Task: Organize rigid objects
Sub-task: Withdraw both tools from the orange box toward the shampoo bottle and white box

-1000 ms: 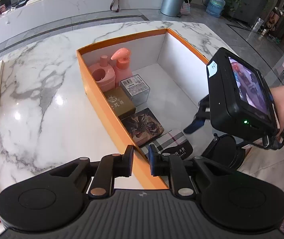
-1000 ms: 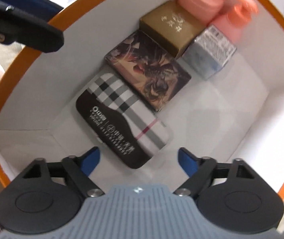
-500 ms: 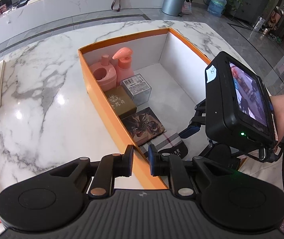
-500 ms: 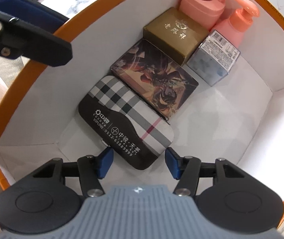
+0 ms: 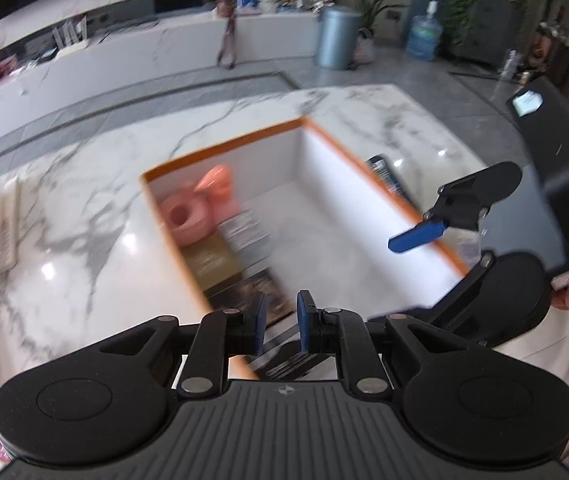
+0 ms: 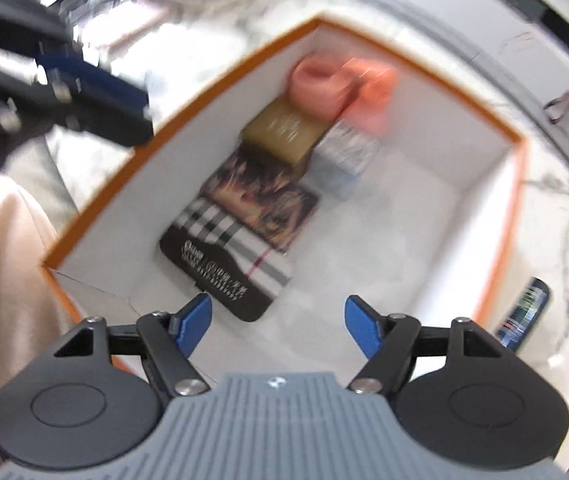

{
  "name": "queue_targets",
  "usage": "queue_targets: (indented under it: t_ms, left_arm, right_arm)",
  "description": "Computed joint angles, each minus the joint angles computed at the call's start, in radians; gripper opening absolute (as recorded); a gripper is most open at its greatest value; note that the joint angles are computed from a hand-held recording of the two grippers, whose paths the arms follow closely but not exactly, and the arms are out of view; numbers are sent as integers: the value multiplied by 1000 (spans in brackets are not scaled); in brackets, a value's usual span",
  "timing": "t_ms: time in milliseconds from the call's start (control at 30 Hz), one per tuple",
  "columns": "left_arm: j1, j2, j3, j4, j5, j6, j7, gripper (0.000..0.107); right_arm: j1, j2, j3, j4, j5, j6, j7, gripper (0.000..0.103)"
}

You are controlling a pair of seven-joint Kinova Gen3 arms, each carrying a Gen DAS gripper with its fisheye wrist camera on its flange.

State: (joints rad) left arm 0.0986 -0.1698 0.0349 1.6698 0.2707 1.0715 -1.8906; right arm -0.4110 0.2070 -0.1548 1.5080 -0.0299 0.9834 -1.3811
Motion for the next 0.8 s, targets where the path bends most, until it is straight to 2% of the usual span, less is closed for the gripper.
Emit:
queue_targets:
  t_ms: [133, 167, 300, 367, 500, 567, 667, 700, 800]
  left_arm:
    - [41, 27, 49, -36, 9, -21, 23, 17]
    - [53, 41, 65, -47, 2, -31, 36, 17]
    - [105, 121, 115, -98, -19, -72, 105, 17]
    - [133, 180, 134, -137, -41, -86, 147, 17]
    - [220, 336, 135, -290, -126, -45, 264, 17]
    - [281, 421, 106, -383, -187, -13, 345, 17]
    - [284, 548, 128, -522, -227, 53, 446, 17]
    - [299, 585, 116, -568, -240, 79, 465, 17]
    - [345, 691, 90, -707, -284, 164, 498, 17]
  right_arm:
    - [127, -167, 31, 116, -108, -70, 34, 72]
    - [174, -198, 34, 139, -134, -88, 44, 68]
    - [339, -244, 7, 220, -170, -157, -10, 59]
    - [384, -257, 31, 249, -197, -163, -36, 52]
    - [448, -224, 58, 312, -273, -224, -36, 47]
    - [467, -192, 55, 326, -291, -262, -49, 45]
    - [458, -124, 40, 326, -250, -344, -139, 44]
    - [472, -105, 28, 320, -259, -356, -148, 44]
    - [463, -31, 59, 291, -322, -384, -132, 44]
